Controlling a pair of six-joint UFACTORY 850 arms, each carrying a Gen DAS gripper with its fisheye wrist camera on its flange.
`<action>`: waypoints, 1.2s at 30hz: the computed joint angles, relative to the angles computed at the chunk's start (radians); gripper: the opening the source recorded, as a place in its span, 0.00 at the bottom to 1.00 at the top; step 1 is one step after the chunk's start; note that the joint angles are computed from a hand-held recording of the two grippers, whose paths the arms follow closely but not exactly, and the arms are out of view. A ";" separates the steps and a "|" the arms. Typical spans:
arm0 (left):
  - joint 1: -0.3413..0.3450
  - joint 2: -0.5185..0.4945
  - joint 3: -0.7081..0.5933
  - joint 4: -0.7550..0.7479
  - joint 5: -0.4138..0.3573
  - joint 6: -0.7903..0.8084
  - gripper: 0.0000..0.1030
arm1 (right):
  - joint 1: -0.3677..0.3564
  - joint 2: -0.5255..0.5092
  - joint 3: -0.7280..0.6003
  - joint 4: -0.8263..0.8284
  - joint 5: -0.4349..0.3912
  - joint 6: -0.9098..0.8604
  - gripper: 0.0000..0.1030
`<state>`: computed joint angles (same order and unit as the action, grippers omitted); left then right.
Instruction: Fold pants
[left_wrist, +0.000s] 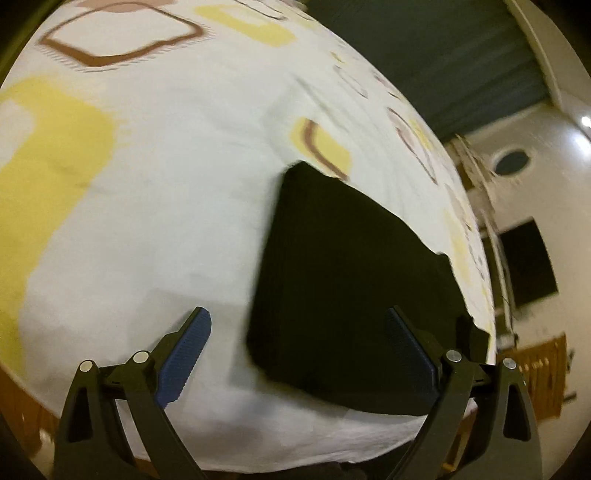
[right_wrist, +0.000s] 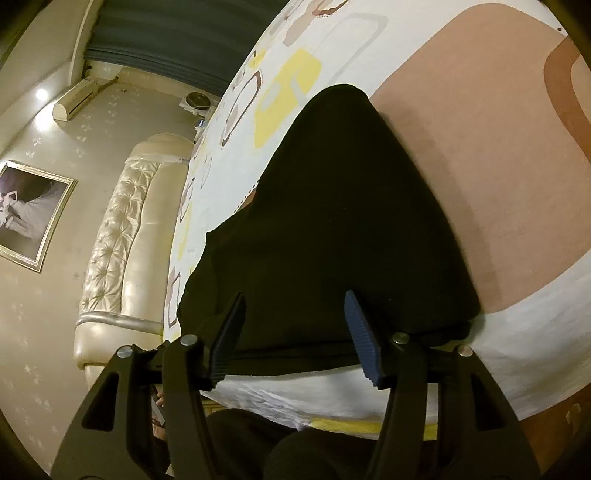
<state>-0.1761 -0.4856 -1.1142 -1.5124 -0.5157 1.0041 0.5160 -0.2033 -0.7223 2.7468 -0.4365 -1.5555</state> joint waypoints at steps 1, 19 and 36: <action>0.004 -0.018 -0.017 -0.005 -0.040 0.010 0.91 | -0.003 0.000 0.000 -0.010 -0.002 0.007 0.55; -0.022 -0.148 -0.198 0.187 -0.114 -0.178 0.16 | -0.002 -0.015 -0.015 0.019 -0.022 -0.039 0.75; -0.191 0.024 -0.242 0.788 0.142 -0.725 0.12 | 0.000 -0.023 -0.010 0.082 -0.084 -0.101 0.88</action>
<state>-0.3674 -0.4611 -1.3565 -0.7245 -0.3737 0.2789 0.5157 -0.2266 -0.7320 2.8287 -0.5203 -1.6566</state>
